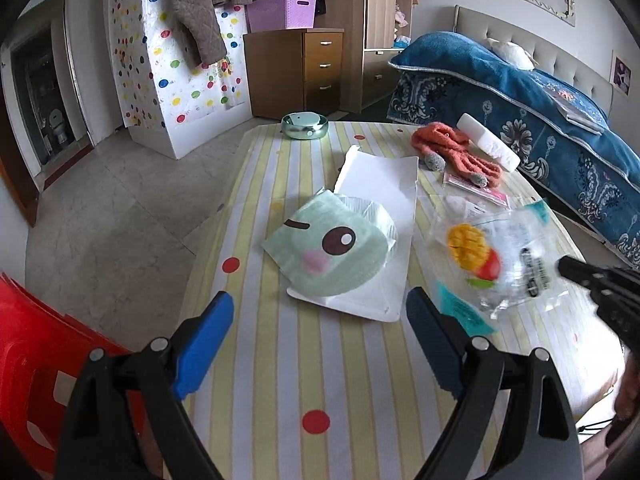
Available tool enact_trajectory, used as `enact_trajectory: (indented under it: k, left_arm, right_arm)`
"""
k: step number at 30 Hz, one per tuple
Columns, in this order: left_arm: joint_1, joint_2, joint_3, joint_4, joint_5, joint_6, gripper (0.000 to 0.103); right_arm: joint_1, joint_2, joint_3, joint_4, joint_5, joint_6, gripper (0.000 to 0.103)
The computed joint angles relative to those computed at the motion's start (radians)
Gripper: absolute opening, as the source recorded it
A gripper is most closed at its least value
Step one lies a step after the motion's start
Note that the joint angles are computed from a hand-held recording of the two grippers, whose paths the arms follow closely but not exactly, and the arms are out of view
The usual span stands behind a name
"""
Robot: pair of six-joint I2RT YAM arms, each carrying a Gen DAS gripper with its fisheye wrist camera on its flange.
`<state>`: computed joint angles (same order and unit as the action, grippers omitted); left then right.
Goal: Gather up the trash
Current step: 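Grasp the mint-green cartoon pad with the left gripper while the right gripper approaches the clear snack bag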
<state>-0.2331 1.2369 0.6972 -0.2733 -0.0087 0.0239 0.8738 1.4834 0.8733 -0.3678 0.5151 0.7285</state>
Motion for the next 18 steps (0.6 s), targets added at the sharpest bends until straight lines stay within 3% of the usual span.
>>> enact_trajectory:
  k: [5, 8, 10, 11, 12, 18]
  left_arm:
    - [0.009, 0.000, -0.010, 0.014, -0.014, 0.016, 0.086]
    - [0.023, 0.070, 0.026, 0.012, 0.004, 0.010, 0.086]
    - [0.021, 0.110, 0.050, 0.016, 0.009, 0.010, 0.086]
    - [0.017, 0.134, 0.068, 0.015, 0.008, 0.008, 0.086]
    - [0.015, 0.147, 0.076, 0.019, 0.009, 0.007, 0.086]
    - [0.000, 0.303, 0.212, 0.010, 0.015, 0.005, 0.082]
  right_arm:
    - [0.068, -0.074, -0.003, -0.166, 0.110, 0.114, 0.001]
    - [0.063, -0.112, -0.026, -0.193, 0.094, 0.145, 0.007]
    - [0.062, -0.142, -0.049, -0.191, 0.086, 0.161, 0.023]
    - [0.068, -0.154, -0.058, -0.188, 0.098, 0.172, 0.039]
    - [0.067, -0.158, -0.065, -0.181, 0.100, 0.170, 0.047]
    - [0.073, -0.188, -0.082, -0.158, 0.107, 0.171, 0.049]
